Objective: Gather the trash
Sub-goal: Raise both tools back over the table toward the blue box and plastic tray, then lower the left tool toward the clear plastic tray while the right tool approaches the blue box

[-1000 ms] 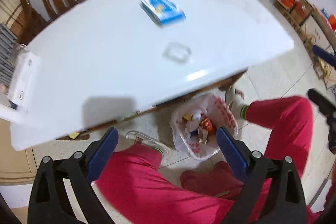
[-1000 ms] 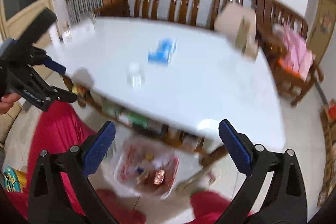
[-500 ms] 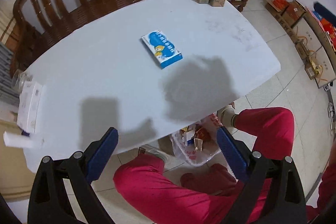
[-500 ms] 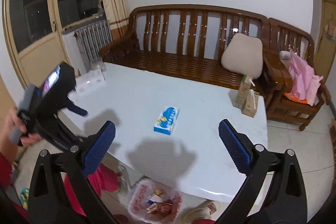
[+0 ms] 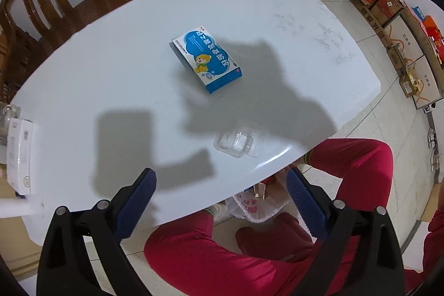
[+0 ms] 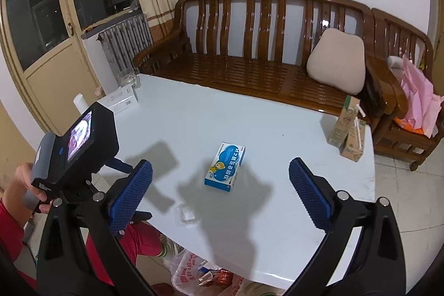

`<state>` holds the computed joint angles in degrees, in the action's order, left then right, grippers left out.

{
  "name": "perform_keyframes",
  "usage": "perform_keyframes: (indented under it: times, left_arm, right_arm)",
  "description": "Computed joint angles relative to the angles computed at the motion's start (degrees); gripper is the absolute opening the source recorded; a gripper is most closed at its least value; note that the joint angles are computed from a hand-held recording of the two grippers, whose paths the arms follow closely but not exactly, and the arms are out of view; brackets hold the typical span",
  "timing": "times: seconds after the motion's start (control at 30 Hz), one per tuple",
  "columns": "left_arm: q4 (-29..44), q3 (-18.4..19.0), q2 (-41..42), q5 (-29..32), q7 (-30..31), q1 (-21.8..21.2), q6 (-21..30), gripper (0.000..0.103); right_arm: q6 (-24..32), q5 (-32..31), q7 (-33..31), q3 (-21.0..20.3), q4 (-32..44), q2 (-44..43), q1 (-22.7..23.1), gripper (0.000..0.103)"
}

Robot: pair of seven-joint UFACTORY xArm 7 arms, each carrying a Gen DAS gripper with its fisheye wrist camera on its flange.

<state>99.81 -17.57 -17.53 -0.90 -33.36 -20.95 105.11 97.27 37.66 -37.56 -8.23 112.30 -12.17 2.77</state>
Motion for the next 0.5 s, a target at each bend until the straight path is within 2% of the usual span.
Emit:
perform_keyframes:
  times: [0.27, 0.5]
  left_arm:
    - [-4.18, 1.57, 0.07, -1.83, 1.42, 0.16, -2.94, 0.092]
    - [-7.76, 2.66, -0.57, -3.26, 2.02, 0.57, -5.17, 0.092]
  right_arm:
    - [-2.22, -3.19, 0.81, 3.33, -3.57, 1.46, 0.64, 0.096]
    - [-4.18, -6.72, 0.54, 5.77, -10.43, 0.7, 2.02, 0.096]
